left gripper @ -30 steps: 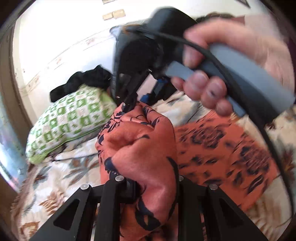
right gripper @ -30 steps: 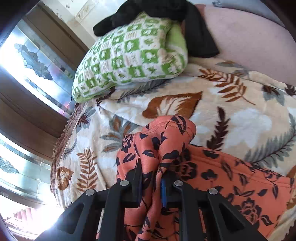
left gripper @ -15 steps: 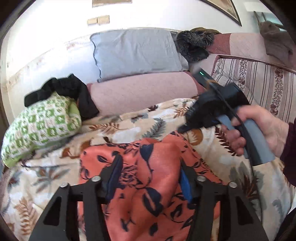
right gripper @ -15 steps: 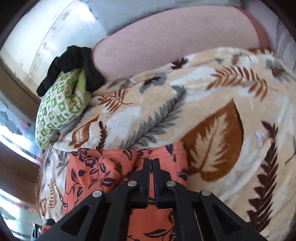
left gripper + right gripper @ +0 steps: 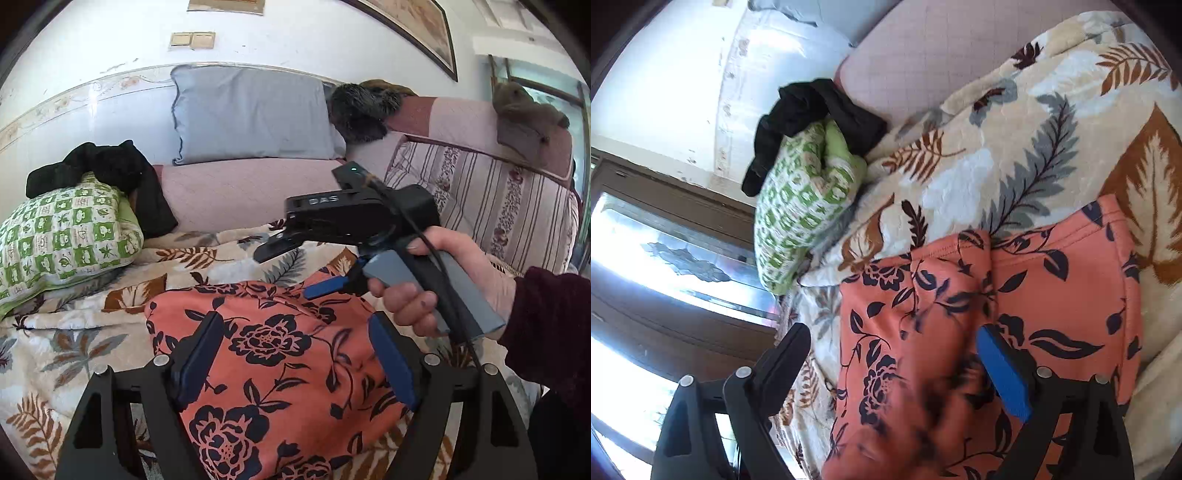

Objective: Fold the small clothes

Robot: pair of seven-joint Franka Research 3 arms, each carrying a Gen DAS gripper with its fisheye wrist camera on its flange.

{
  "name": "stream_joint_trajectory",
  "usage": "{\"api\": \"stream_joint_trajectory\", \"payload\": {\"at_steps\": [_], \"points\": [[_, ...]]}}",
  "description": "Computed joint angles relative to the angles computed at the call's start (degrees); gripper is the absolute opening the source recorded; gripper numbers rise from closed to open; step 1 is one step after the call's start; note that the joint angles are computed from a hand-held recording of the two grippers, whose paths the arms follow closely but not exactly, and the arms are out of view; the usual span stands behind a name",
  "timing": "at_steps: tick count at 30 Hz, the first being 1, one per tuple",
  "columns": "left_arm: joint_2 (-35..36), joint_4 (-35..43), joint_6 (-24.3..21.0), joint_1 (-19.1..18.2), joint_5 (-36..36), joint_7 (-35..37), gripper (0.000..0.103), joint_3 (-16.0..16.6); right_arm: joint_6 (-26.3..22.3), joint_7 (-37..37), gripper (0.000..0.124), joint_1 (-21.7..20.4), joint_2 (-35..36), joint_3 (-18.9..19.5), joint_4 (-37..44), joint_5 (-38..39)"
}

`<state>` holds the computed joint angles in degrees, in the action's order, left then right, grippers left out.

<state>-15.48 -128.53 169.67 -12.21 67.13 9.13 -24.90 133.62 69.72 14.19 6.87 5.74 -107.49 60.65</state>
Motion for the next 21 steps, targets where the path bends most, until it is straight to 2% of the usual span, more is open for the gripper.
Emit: {"api": "stream_joint_trajectory", "payload": {"at_steps": [3,4,5,6,8,10,11,13,14,16,18,19,20,21], "points": [[-2.2,-1.5,-0.8,0.8,0.6,-1.6,0.081,0.1,0.2,9.2,0.091,2.2,2.3,-0.8,2.0,-9.2],[-2.9,-2.1,-1.2,1.4,0.5,-2.4,0.081,0.4,2.7,8.6,0.091,1.6,1.5,0.2,0.6,-8.3],[-3.5,-2.6,-3.7,1.4,-1.0,-1.6,0.082,0.5,5.1,5.8,0.091,1.4,0.5,0.7,-0.9,-5.5],[-3.6,-2.8,-8.2,0.4,-4.8,1.3,0.083,0.8,6.7,3.8,0.091,1.3,-0.3,0.7,-1.9,-4.1],[-3.0,-3.3,-12.4,-0.6,-9.9,4.8,0.083,1.9,9.2,5.0,0.091,1.6,-0.9,0.3,-2.8,-5.8],[-0.7,-1.9,-19.0,-2.3,-17.5,9.9,0.083,3.1,9.4,6.5,0.090,1.4,0.1,-0.1,-2.4,-7.0],[0.3,-1.8,-19.5,-3.0,-20.0,11.3,0.083,3.9,8.6,7.4,0.085,1.2,1.1,-0.2,-1.6,-8.2],[1.4,-1.6,-20.3,-3.7,-22.7,12.7,0.083,4.4,3.8,6.0,0.072,0.0,4.1,0.2,1.0,-5.9],[2.1,-1.1,-20.9,-4.0,-23.2,13.5,0.083,4.4,2.5,5.8,0.062,-0.3,5.1,0.6,1.8,-5.4],[2.6,-0.6,-21.4,-4.2,-21.6,13.8,0.083,3.8,2.9,4.9,0.055,0.2,5.2,1.2,1.9,-6.3],[3.2,0.1,-22.5,-4.4,-18.8,13.2,0.083,3.0,3.3,3.6,0.037,0.9,4.6,1.7,1.6,-7.6],[3.2,0.2,-22.5,-4.8,-18.6,13.5,0.083,3.1,5.0,3.8,0.035,1.7,3.7,1.7,0.9,-10.0],[3.4,0.4,-22.6,-5.1,-18.4,13.6,0.083,3.2,6.4,3.4,0.028,2.2,2.8,1.7,0.1,-11.3],[3.5,0.5,-22.7,-5.3,-18.3,13.6,0.083,3.3,7.9,2.8,0.025,2.5,1.8,1.8,-0.9,-11.1]]}}
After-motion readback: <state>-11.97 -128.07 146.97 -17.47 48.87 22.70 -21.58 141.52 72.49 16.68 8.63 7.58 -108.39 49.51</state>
